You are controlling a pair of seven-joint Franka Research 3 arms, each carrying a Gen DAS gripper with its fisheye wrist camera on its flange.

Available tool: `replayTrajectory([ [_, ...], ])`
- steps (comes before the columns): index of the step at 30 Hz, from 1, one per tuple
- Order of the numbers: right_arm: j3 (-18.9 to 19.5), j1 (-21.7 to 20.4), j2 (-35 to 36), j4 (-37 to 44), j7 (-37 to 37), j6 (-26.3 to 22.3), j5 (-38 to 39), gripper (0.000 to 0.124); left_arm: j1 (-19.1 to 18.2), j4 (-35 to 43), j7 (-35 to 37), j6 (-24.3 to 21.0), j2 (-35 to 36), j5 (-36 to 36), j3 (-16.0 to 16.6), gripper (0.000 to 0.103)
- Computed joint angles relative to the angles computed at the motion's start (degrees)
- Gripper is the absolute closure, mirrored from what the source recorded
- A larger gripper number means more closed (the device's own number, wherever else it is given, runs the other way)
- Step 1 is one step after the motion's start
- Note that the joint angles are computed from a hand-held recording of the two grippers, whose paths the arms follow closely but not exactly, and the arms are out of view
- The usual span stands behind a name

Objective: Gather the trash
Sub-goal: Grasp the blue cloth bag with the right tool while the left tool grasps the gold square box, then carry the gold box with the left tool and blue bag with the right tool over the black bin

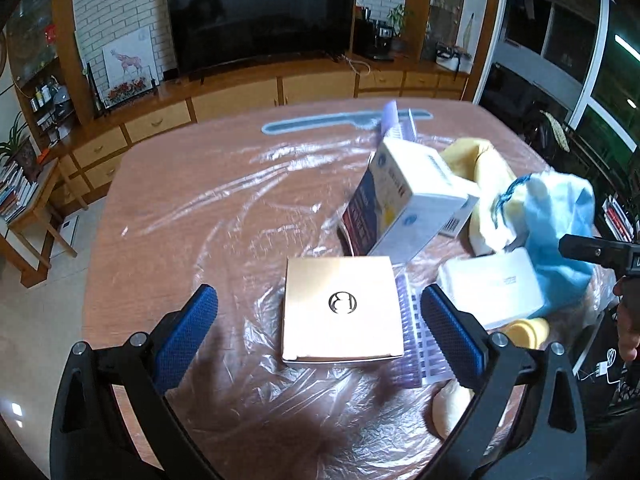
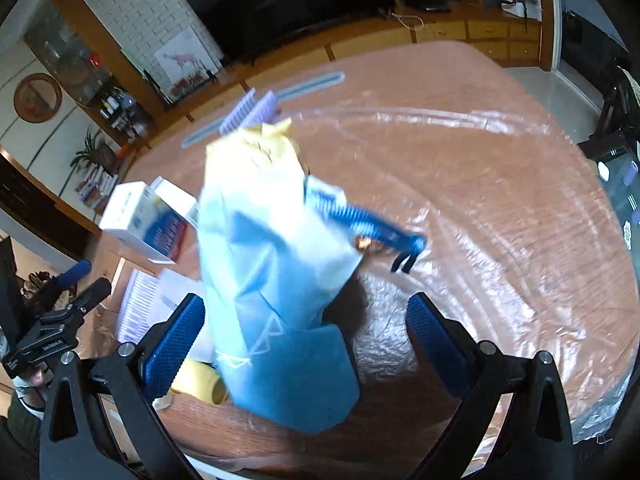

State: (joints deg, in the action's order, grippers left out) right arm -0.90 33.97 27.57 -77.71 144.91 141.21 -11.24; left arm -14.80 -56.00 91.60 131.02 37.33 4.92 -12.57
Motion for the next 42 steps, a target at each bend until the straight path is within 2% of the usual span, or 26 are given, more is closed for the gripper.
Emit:
replayTrajectory([
  [3, 0.0, 0.1, 0.7, -0.1, 1.1, 1.0, 0.6, 0.025, -0.4, 1.4, 0.2, -0.9, 1.2, 0.5, 0.2, 0.002],
  [8, 0.3, -0.4, 2.6, 1.3, 0.7, 3.2, 2.3, 0.029, 0.3, 6.4, 0.4, -4.3, 4.3, -1.4, -0.3, 0.019],
  [13, -1.8, 1.6, 5.2, 6.0, 0.9, -1.2, -0.5, 0.032, 0.3, 7.1, 0.6, -5.6, 4.9, -1.6, 0.2, 0.027],
  [16, -2.6, 2.6, 7.3, 9.8, 0.3, -4.7, -2.8, 0.042, 0.0, 6.8, 0.3, -5.9, 4.9, -1.1, 0.6, 0.041],
  [17, -2.4, 2.6, 7.5, 10.3, -0.4, -5.1, -3.0, 0.054, -0.1, 6.7, 0.3, -6.0, 4.9, -0.8, 0.8, 0.043],
  [18, -1.9, 2.1, 7.4, 10.0, -1.5, -4.2, -2.6, 0.066, -0.2, 4.9, 0.1, -4.7, 4.0, -0.5, 0.9, 0.043],
  [22, -1.0, 1.3, 5.8, 7.1, -3.3, -1.2, -0.8, 0.078, 0.1, 1.6, -0.4, -2.6, 2.1, 0.3, 1.0, 0.044],
  [27, -1.4, 1.2, 2.2, 2.2, -3.8, 3.6, -1.7, 0.079, 0.6, -2.0, -2.1, 0.0, -0.6, 0.8, 1.0, 0.044],
  [33, -1.9, 1.6, -1.8, -2.6, -2.9, 5.9, -3.8, 0.08, 0.8, -6.2, -5.8, 2.9, -4.1, 1.8, 1.1, 0.044],
  [38, -0.7, 0.5, -5.4, -6.8, -3.3, 8.4, -4.2, 0.08, 1.2, -10.2, -7.3, 4.8, -7.4, 2.2, 0.8, 0.044],
  [42, 1.3, -0.5, -8.0, -10.0, -6.7, 11.1, -3.0, 0.08, 1.7, -15.1, -7.6, 7.2, -11.3, 1.9, 0.1, 0.044],
])
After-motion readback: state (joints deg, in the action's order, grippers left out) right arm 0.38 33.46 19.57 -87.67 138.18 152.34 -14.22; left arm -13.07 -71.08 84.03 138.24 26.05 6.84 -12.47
